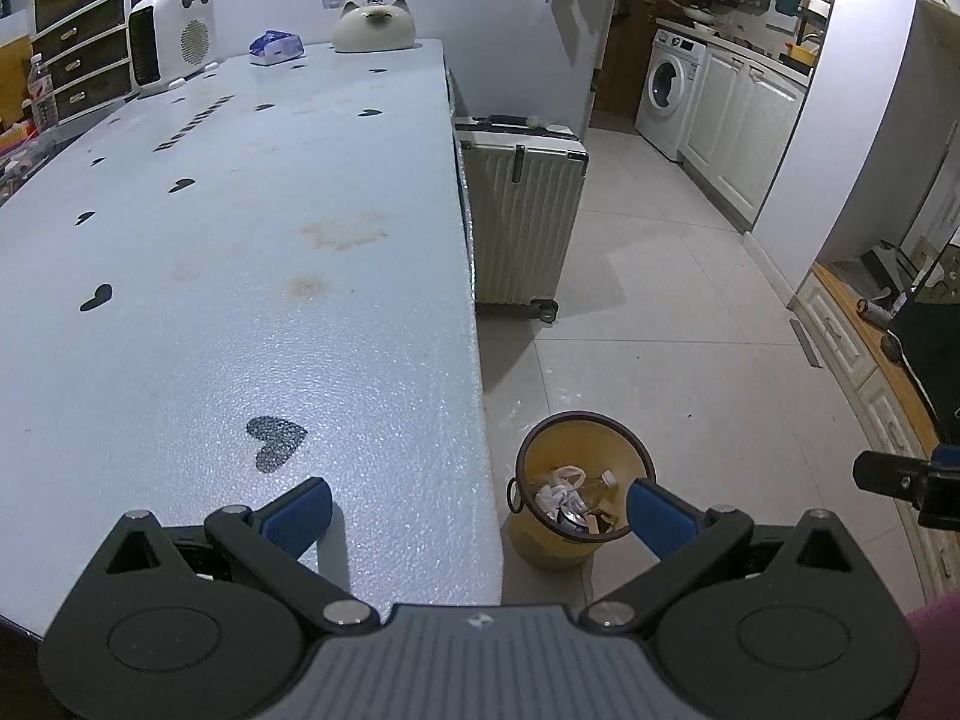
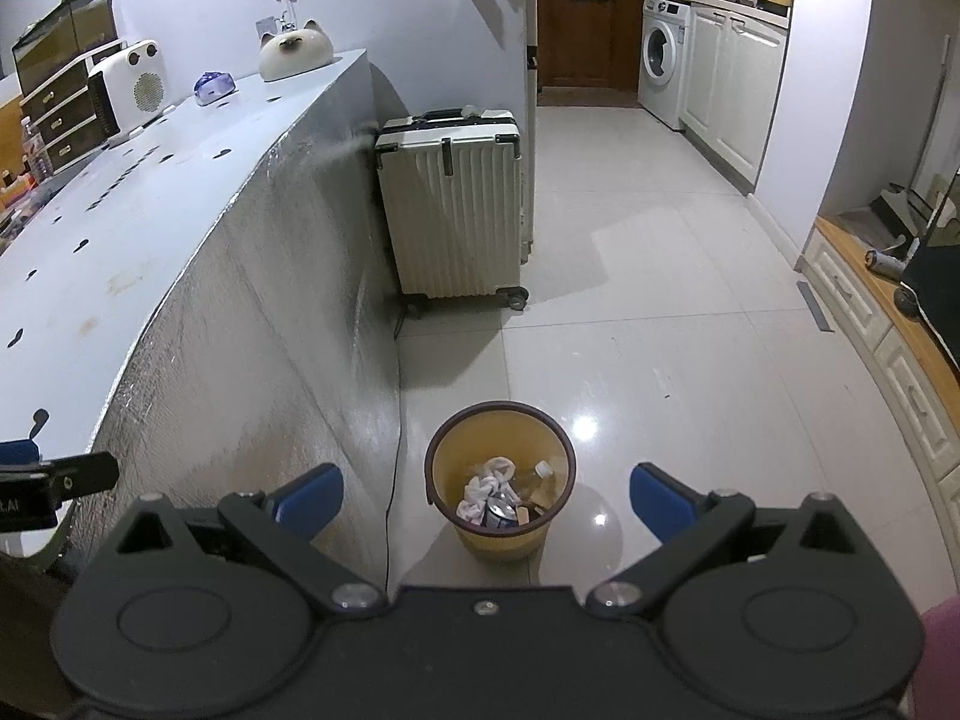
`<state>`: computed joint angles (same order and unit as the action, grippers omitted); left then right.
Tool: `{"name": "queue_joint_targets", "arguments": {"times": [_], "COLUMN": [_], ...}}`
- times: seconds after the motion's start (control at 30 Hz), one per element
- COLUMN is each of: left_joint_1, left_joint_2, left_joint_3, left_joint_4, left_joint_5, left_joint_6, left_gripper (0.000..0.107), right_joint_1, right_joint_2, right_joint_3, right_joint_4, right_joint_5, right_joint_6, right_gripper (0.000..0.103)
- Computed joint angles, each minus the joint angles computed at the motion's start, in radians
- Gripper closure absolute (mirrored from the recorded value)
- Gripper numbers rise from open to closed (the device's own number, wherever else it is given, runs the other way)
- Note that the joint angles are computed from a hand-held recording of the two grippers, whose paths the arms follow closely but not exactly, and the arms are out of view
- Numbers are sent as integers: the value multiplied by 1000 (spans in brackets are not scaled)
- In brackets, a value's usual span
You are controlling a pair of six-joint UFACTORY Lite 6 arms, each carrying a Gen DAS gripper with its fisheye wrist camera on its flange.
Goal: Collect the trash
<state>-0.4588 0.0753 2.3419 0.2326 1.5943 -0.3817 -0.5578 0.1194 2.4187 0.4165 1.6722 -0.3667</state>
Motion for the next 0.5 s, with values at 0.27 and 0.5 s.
{"name": "queue_joint_targets", "arguments": {"times": [0.27,0.5], "left_joint_1": [-13,-16], "left_joint_2": [22,13], "left_joint_3": [36,25], "left_joint_4": [7,11], "left_joint_5": [16,14], "left_joint_6": [-6,-13], "left_gripper": [4,4], "right_joint_1": [-15,-9], "right_joint_2": [21,13], "right_joint_3": [31,20], "right_joint_4": [8,4], "right_joint_5": [9,3], "right_joint_6": [-8,-5], "right_gripper": [0,0]}}
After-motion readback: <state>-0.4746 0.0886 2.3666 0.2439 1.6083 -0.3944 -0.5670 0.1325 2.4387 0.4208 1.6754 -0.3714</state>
